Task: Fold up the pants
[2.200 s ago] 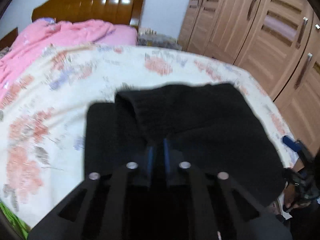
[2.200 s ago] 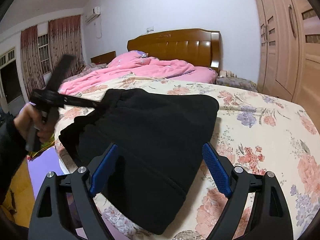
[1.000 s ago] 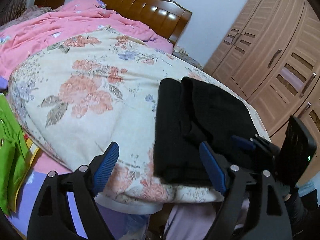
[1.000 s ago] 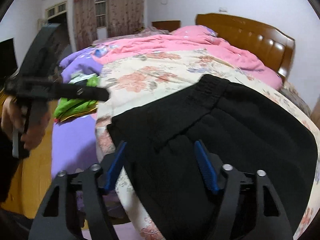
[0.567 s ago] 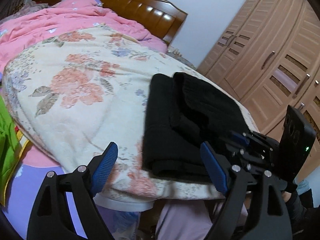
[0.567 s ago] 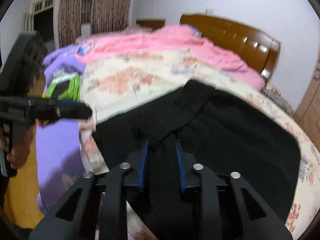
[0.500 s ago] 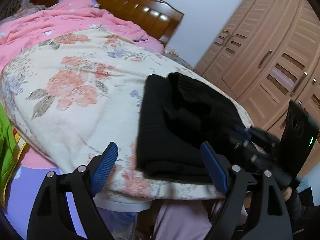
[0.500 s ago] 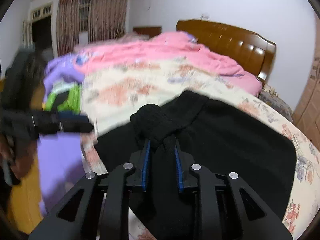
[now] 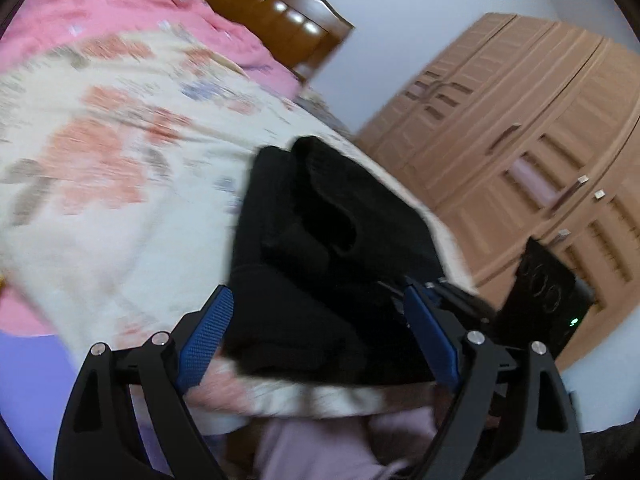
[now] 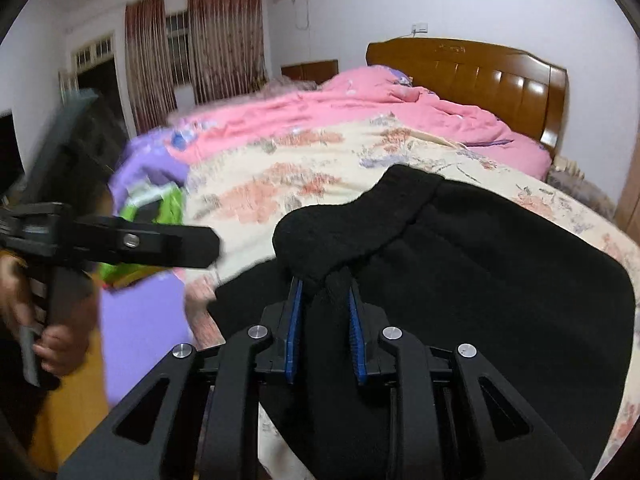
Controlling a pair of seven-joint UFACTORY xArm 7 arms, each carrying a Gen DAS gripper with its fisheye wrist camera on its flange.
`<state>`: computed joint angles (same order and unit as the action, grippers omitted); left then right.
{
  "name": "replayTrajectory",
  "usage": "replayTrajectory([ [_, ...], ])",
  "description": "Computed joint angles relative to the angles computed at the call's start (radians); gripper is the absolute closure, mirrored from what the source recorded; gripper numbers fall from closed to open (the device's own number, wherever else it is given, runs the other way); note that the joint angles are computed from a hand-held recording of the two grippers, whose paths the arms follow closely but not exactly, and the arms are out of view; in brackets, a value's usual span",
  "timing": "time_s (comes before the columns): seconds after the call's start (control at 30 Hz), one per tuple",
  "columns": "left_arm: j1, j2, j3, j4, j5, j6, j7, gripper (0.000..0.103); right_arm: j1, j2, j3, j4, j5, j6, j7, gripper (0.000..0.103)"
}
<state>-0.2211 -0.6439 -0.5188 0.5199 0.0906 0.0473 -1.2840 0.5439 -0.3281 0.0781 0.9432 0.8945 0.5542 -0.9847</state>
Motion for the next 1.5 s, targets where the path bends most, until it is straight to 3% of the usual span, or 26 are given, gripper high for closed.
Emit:
replayTrajectory([
  [0.1,-0.064,0.153,0.104,0.037,-0.007,-0.155,0.082,0.016,-0.013,0.023,-0.026,0.033,0.026,0.090,0.030,0.078],
  [0.13,-0.096,0.204,0.146,0.061,-0.015,-0.171,0.111,0.016,-0.020,0.028,-0.027,0.037,0.040,0.107,0.036,0.077],
  [0.27,-0.156,0.288,0.213,0.109,-0.053,-0.179,0.188,0.015,-0.053,0.048,-0.037,0.064,0.115,0.190,0.058,0.078],
  [0.37,-0.218,0.289,0.267,0.085,-0.098,-0.227,0.215,0.014,-0.067,0.027,-0.001,0.045,0.125,0.126,0.043,0.080],
  [0.47,-0.208,0.262,0.247,0.073,-0.136,-0.220,0.222,0.011,-0.047,-0.011,0.002,0.027,0.183,0.070,0.006,0.080],
  [0.57,-0.067,0.186,0.097,0.058,-0.159,-0.172,0.194,0.010,-0.036,-0.017,0.020,0.022,0.158,0.017,-0.012,0.080],
  [0.67,-0.115,0.222,0.137,0.033,-0.176,-0.231,0.176,0.009,-0.032,0.024,0.051,0.017,0.049,-0.006,0.044,0.080],
  [0.77,-0.100,0.253,0.130,0.055,-0.177,-0.235,0.186,0.009,-0.006,0.020,0.059,-0.016,0.004,-0.063,0.019,0.080],
  [0.83,-0.108,0.277,0.145,0.090,-0.166,-0.199,0.206,0.009,0.008,0.017,0.036,-0.007,0.009,-0.043,0.026,0.080],
  [0.9,-0.081,0.289,0.124,0.142,-0.139,-0.104,0.227,0.012,0.016,0.020,0.017,0.003,0.031,-0.025,0.023,0.080],
  [0.93,-0.030,0.291,0.080,0.185,-0.104,-0.018,0.222,0.020,0.015,0.021,0.018,0.003,0.028,-0.024,0.026,0.080],
  [1.0,0.009,0.294,0.052,0.234,-0.041,0.098,0.194,0.037,0.018,0.017,0.020,-0.008,0.033,-0.034,0.016,0.079],
  [1.07,0.009,0.297,0.055,0.262,0.003,0.168,0.176,0.056,0.020,0.020,0.013,-0.006,0.042,-0.017,0.017,0.075],
  [1.17,0.004,0.288,0.059,0.268,0.071,0.213,0.135,0.063,0.014,0.020,0.000,0.002,0.069,0.023,0.006,0.069],
  [1.2,0.007,0.285,0.056,0.271,0.096,0.223,0.112,0.064,-0.002,0.012,0.005,0.005,0.036,0.047,0.037,0.065],
  [1.23,0.019,0.280,0.044,0.275,0.127,0.235,0.078,0.064,-0.012,0.000,-0.001,0.008,0.014,0.089,0.051,0.039],
  [1.27,0.025,0.273,0.038,0.276,0.153,0.240,0.049,0.065,-0.010,-0.027,-0.022,-0.003,-0.006,0.117,0.056,0.021],
  [1.4,0.060,0.227,-0.008,0.299,0.257,0.244,-0.062,0.066,-0.085,-0.287,-0.052,-0.211,-0.061,-0.009,0.002,0.015],
  [1.5,0.072,0.232,-0.024,0.360,0.302,0.270,-0.087,0.066,-0.216,-0.441,-0.041,-0.385,-0.187,-0.149,0.060,0.014],
])
